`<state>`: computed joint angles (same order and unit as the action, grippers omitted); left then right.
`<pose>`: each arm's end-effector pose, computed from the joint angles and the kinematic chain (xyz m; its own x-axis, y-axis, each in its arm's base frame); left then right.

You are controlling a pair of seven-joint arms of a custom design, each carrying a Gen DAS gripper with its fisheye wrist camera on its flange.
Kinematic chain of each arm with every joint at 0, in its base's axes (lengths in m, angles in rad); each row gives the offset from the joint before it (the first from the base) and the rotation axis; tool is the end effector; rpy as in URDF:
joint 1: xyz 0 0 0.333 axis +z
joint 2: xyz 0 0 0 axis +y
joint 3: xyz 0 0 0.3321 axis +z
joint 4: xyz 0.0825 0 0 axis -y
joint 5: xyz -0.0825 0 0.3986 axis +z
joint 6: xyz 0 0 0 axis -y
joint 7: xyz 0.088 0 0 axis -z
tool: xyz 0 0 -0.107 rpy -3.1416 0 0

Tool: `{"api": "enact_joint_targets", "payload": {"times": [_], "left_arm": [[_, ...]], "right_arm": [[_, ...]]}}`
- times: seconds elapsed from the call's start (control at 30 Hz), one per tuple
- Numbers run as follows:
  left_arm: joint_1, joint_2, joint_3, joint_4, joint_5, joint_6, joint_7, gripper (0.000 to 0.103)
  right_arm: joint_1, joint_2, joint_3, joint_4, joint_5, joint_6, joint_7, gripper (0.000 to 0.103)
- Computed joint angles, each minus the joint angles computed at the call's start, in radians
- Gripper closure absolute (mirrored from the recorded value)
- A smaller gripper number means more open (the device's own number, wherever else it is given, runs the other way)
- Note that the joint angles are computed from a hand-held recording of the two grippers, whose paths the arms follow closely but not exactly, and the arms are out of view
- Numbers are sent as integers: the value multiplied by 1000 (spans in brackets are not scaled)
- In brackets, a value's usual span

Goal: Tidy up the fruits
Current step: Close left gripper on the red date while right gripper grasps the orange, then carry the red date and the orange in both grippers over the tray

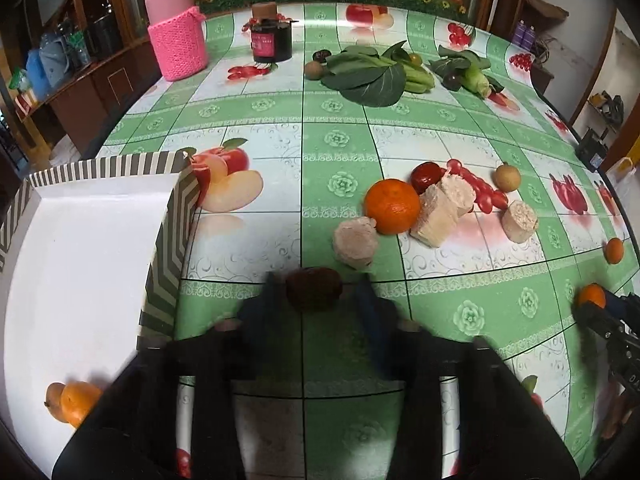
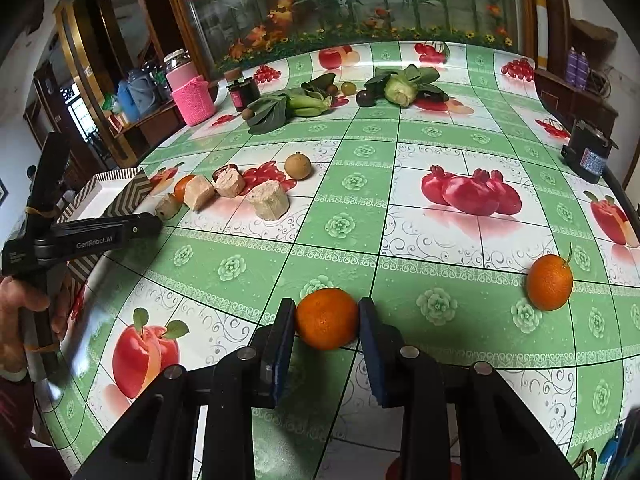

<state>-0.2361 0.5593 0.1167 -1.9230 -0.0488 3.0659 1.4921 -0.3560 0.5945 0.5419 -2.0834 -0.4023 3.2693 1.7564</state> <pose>0.6827 -0.0862 0.2678 -0.0331 -0.9994 0.0119 -0.8312 0.0209 -0.5556 0.6293 0.1315 0.2584 0.2994 -0.9338 -0.1960 -0.7636 -0.1113 -0.6360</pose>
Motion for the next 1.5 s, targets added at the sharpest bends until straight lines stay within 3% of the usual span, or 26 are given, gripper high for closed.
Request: {"api": "enact_joint_targets", "payload": {"times": [0.07, 0.27, 0.4, 0.53, 0.63, 0.8, 0.93, 1.07, 1.23, 1.33, 1.5], "left_arm": [[45, -3, -48, -1, -13, -1, 30, 76], [65, -48, -76, -63, -35, 44, 68, 76], [95, -106, -117, -137, -65, 98, 118, 76], [174, -158, -211, -207, -113, 142, 186, 76], [276, -190, -322, -259, -149, 173, 245, 76], [298, -236, -349, -334, -175, 241, 279, 76], [304, -269, -345, -391, -181, 293, 276, 76], [166, -294, -206, -438, -256, 354, 321, 76], [159, -316, -179, -482, -307, 402, 357, 76], [220, -335, -207, -513, -284, 418, 334, 76], [248, -360, -193, -553, -302, 449, 336, 76]], "right_arm": [[0, 0, 0, 0, 1, 1, 1, 72], [-21, -6, 27, -11, 9, -3, 3, 72], [-75, -10, 88, -37, -8, 19, 11, 72], [-69, -35, 90, -59, -46, 56, 51, 72], [-63, -46, 91, -73, -83, 82, 88, 72], [-47, -62, 96, -83, -148, 85, 148, 72], [-48, -61, 115, -86, -207, 95, 195, 72], [-60, -40, 154, -74, -272, 95, 235, 72], [-33, -22, 180, -49, -301, 73, 239, 73], [-14, -8, 199, -29, -295, 56, 215, 73], [7, 36, 244, 11, -263, 28, 149, 73]]}}
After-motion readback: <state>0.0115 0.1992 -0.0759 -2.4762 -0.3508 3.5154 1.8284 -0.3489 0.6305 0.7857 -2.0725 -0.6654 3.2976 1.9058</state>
